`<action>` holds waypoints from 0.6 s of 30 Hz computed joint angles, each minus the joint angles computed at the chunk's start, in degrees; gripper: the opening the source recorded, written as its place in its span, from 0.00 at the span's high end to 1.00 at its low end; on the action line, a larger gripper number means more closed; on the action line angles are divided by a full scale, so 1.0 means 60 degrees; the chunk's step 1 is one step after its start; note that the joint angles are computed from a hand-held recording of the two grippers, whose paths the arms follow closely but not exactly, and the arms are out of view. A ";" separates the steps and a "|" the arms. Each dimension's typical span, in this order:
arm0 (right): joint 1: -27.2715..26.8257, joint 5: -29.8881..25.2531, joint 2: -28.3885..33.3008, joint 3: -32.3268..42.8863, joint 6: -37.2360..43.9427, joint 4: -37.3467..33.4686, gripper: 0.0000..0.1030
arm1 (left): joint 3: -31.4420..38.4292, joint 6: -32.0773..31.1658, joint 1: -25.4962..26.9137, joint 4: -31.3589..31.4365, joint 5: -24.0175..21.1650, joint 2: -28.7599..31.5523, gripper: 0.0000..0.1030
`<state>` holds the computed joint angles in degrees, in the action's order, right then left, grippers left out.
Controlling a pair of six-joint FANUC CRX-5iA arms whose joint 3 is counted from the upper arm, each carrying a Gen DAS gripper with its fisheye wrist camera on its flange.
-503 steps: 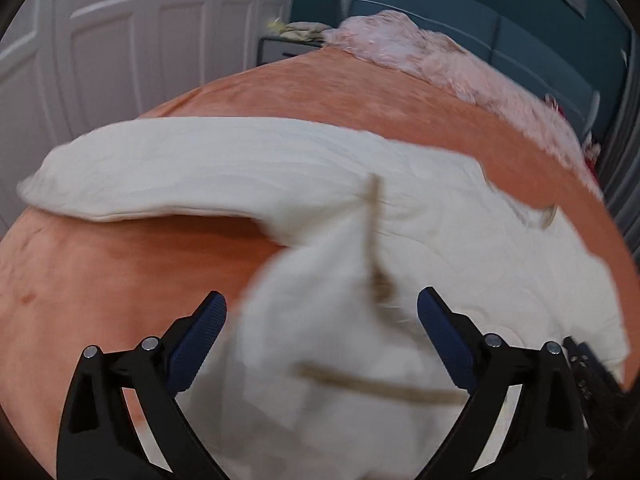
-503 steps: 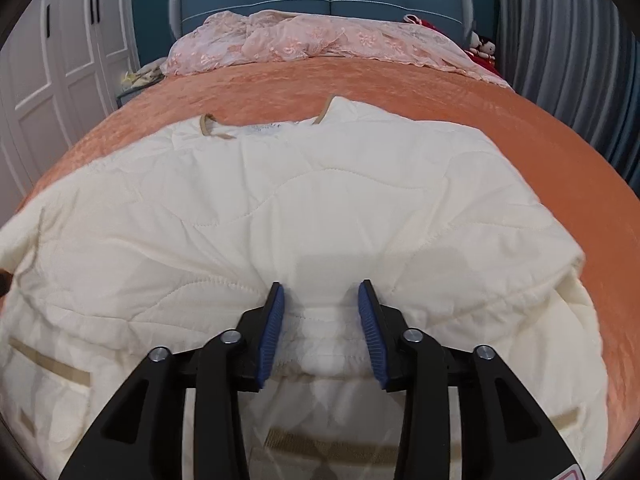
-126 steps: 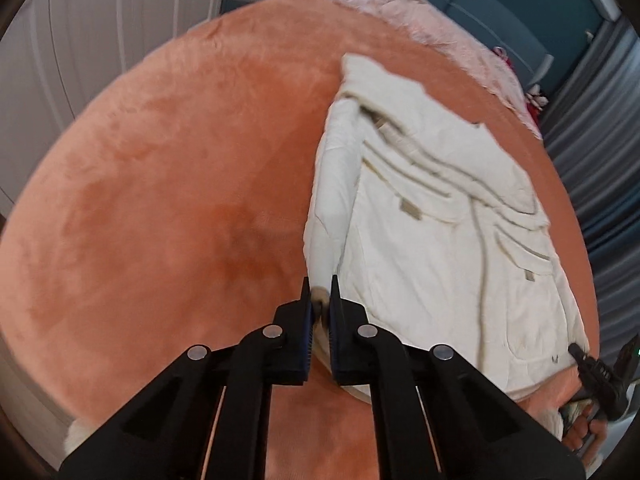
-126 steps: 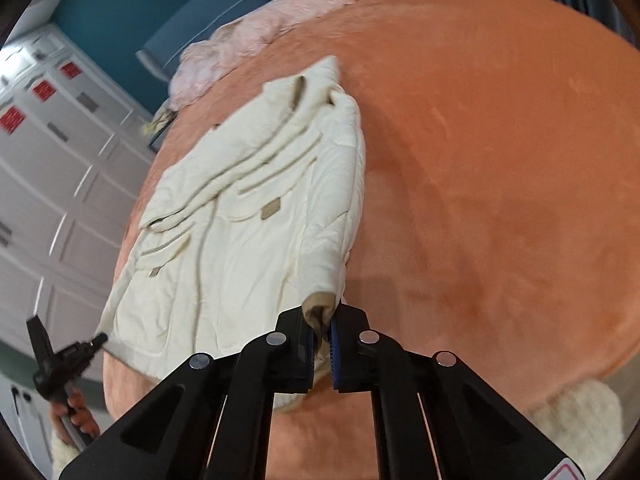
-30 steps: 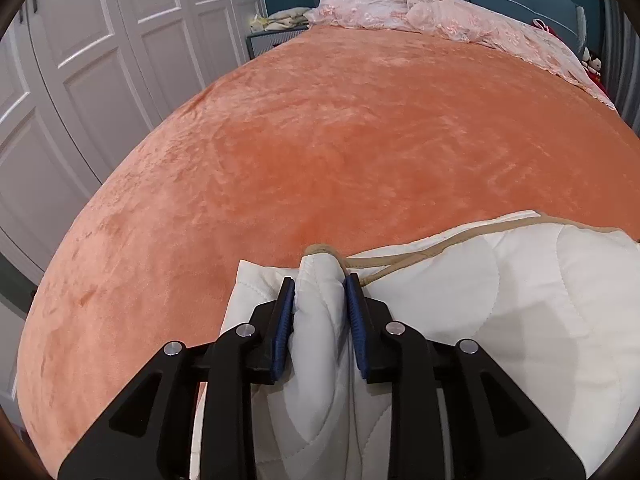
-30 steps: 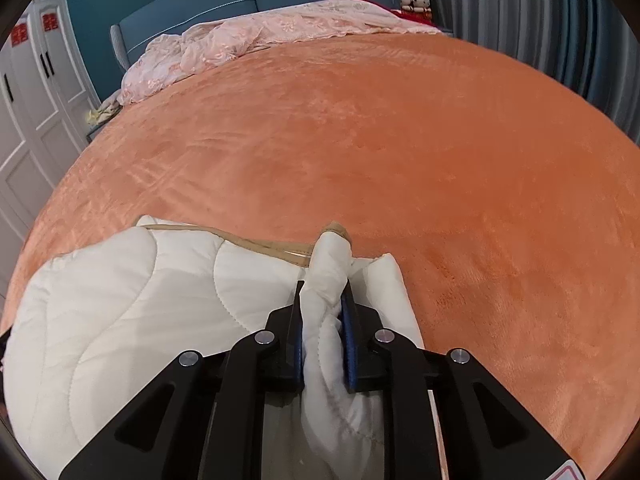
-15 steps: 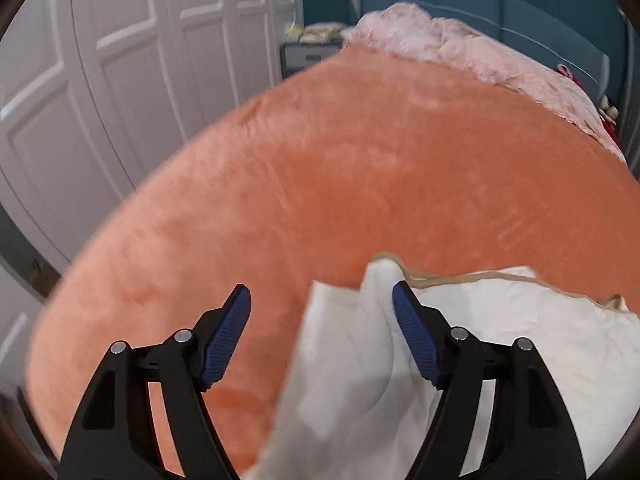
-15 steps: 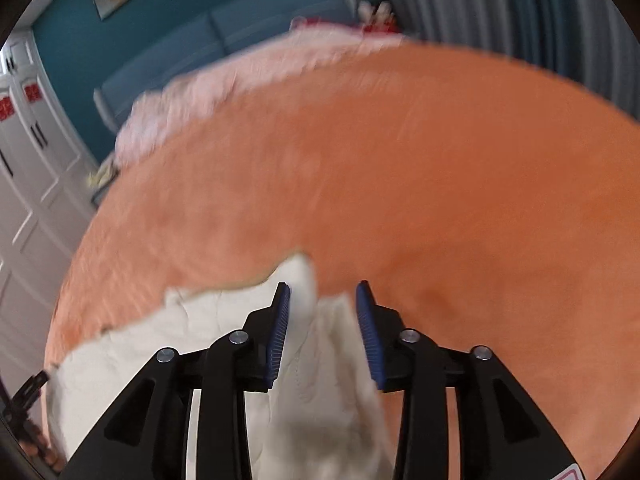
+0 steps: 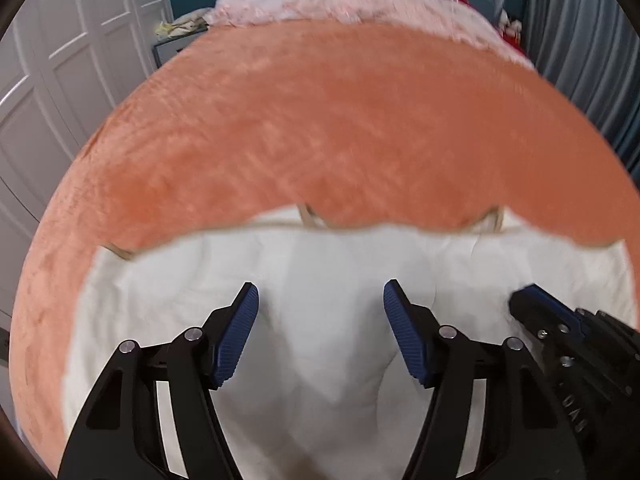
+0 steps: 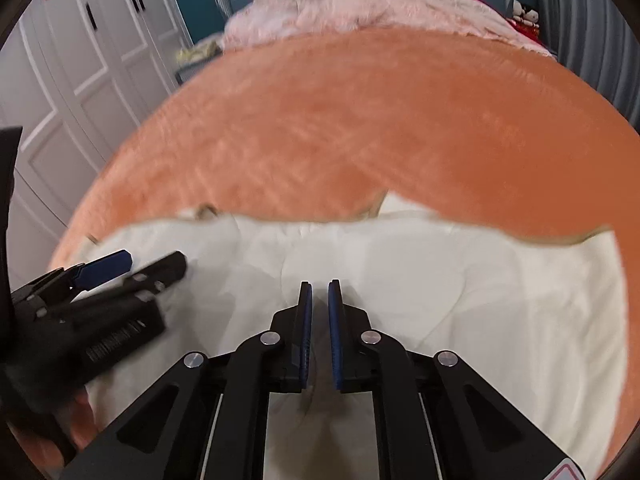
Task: Fold large clothes
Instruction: 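Grasp the jacket hem edge with both tools side by side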
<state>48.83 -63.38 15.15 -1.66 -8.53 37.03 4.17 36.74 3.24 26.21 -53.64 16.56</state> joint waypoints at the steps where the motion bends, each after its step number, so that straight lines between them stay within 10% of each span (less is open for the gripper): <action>1: -0.0022 0.0059 0.0036 -0.0050 -0.0019 -0.0041 0.93 | -0.0263 -0.0052 -0.0087 -0.0101 0.0381 -0.0059 0.39; 18: -0.0036 0.0090 0.0701 -0.0112 -0.0365 0.0339 0.97 | -0.1462 -0.0720 -0.0344 0.0278 0.2263 -0.0162 0.31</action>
